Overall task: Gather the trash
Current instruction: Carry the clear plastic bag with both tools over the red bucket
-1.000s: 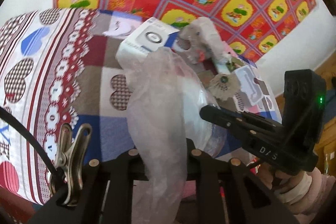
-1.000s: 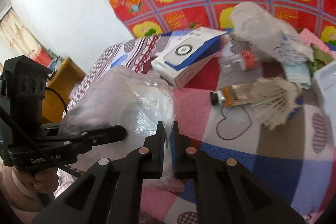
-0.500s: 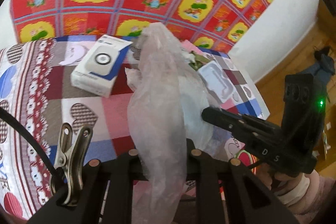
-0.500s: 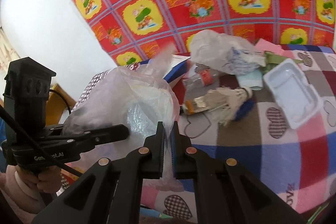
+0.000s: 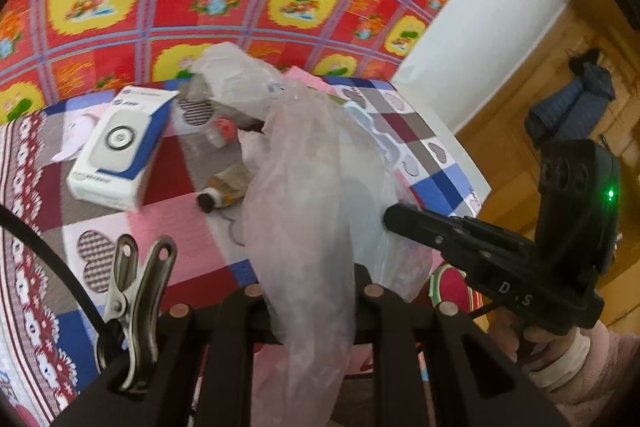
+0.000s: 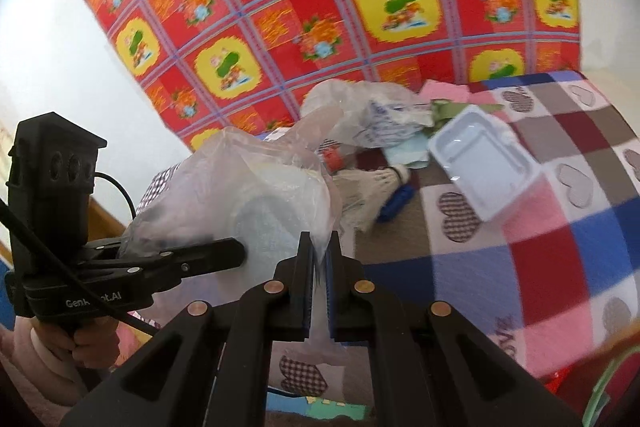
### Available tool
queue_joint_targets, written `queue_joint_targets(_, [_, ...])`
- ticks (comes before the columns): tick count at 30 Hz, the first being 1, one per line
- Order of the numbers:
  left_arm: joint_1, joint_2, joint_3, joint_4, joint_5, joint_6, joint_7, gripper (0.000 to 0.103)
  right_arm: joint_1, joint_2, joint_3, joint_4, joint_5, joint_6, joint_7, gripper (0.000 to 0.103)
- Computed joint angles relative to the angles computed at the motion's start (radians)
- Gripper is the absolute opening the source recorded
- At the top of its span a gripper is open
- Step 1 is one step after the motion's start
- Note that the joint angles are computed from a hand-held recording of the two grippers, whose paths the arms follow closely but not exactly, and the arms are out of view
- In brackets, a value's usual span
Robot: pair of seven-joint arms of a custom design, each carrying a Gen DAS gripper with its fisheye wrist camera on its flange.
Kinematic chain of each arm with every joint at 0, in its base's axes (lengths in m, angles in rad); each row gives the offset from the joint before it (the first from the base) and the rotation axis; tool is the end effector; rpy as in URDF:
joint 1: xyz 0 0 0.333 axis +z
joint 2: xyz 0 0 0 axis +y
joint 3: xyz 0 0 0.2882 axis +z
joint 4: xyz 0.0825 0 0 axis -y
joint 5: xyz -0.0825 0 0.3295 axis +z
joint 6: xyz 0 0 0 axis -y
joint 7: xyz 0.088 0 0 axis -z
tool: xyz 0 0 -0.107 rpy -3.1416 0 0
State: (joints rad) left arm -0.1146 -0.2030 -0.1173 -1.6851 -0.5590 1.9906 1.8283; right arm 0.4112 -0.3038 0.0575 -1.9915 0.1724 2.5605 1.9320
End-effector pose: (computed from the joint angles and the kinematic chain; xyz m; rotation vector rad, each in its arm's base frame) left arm 0.4504 -0.1478 0.7005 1.6189 -2.4299 1.1111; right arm 0.4166 0.2133 0.6744 -1.6162 1.5957 -0.2311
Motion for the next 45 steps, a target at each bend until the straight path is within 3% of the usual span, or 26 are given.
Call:
queue_joint_targets(21, [-0.118, 0.109, -0.098, 0.146, 0.023, -0.052, 0.024, 0.016, -0.103, -0.342, -0.017, -0.303, -0.162, 0.004, 0.242, 0.007])
queue_joint_targets(34, [-0.244, 0.239, -0.185, 0.306, 0.081, -0.093, 0.002, 0.016, -0.210, -0.652, -0.048, -0.491, -0.243, -0.120, 0.369, 0.007])
queue_joint_targets(45, [-0.414, 0.444, -0.254, 0.542, 0.208, -0.149, -0.053, 0.016, -0.324, -0.892, -0.113, -0.620, -0.290, -0.249, 0.410, 0.007])
